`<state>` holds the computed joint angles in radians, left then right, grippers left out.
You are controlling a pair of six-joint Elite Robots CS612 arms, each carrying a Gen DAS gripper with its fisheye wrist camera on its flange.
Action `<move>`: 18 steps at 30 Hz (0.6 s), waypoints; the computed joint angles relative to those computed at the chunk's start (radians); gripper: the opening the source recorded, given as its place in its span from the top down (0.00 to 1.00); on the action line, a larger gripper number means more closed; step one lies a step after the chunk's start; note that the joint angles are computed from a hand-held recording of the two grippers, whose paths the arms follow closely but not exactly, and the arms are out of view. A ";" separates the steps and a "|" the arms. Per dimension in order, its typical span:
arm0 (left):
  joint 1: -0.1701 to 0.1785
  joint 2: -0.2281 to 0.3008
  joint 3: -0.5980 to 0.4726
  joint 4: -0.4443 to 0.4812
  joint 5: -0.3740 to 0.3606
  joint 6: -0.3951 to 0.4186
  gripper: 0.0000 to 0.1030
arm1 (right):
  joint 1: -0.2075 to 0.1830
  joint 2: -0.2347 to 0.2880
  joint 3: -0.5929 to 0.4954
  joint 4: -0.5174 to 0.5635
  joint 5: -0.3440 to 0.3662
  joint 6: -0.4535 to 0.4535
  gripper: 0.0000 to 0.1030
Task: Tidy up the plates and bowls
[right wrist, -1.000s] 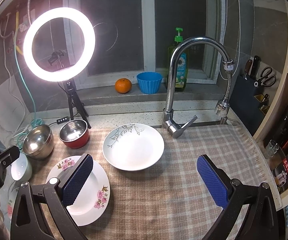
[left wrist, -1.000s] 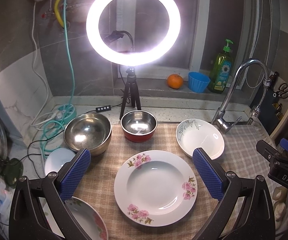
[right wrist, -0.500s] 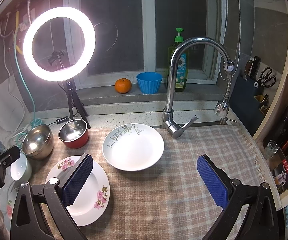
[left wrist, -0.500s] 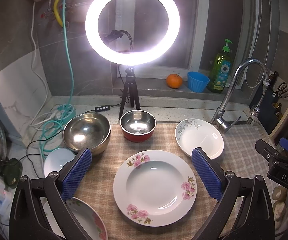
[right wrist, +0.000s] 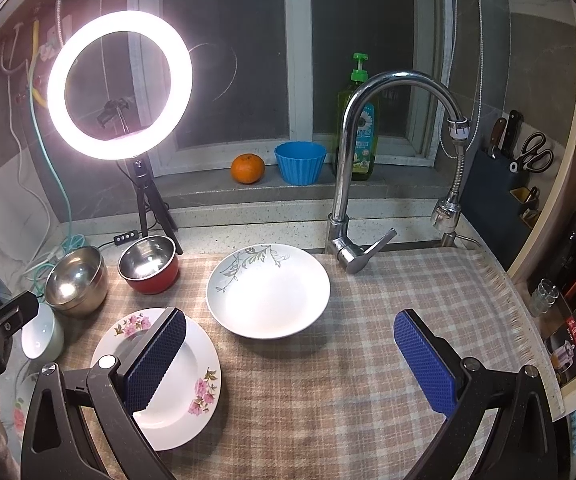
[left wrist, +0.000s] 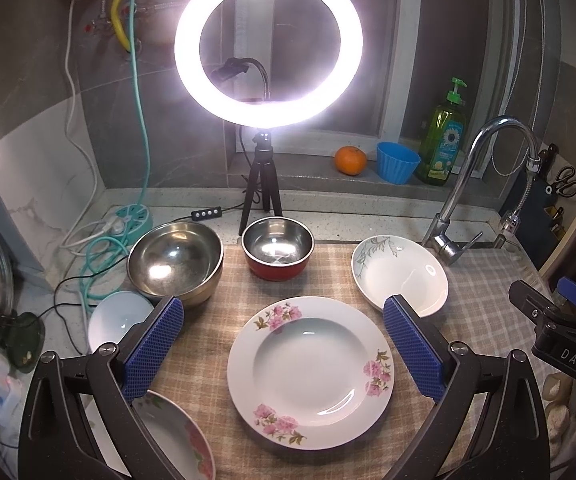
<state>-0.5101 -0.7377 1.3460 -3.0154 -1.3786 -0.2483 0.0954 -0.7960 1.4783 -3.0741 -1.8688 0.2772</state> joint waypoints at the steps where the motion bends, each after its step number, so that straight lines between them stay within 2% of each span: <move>1: 0.000 0.000 0.001 0.000 0.000 0.001 0.03 | 0.000 0.000 0.000 -0.001 0.002 0.000 0.00; 18: 0.001 -0.002 0.009 0.009 0.001 -0.009 0.03 | 0.000 0.004 -0.002 0.006 0.003 -0.007 0.00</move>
<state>-0.5090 -0.7401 1.3547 -3.0061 -1.3780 -0.2577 0.0950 -0.7918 1.4760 -3.0678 -1.8663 0.2704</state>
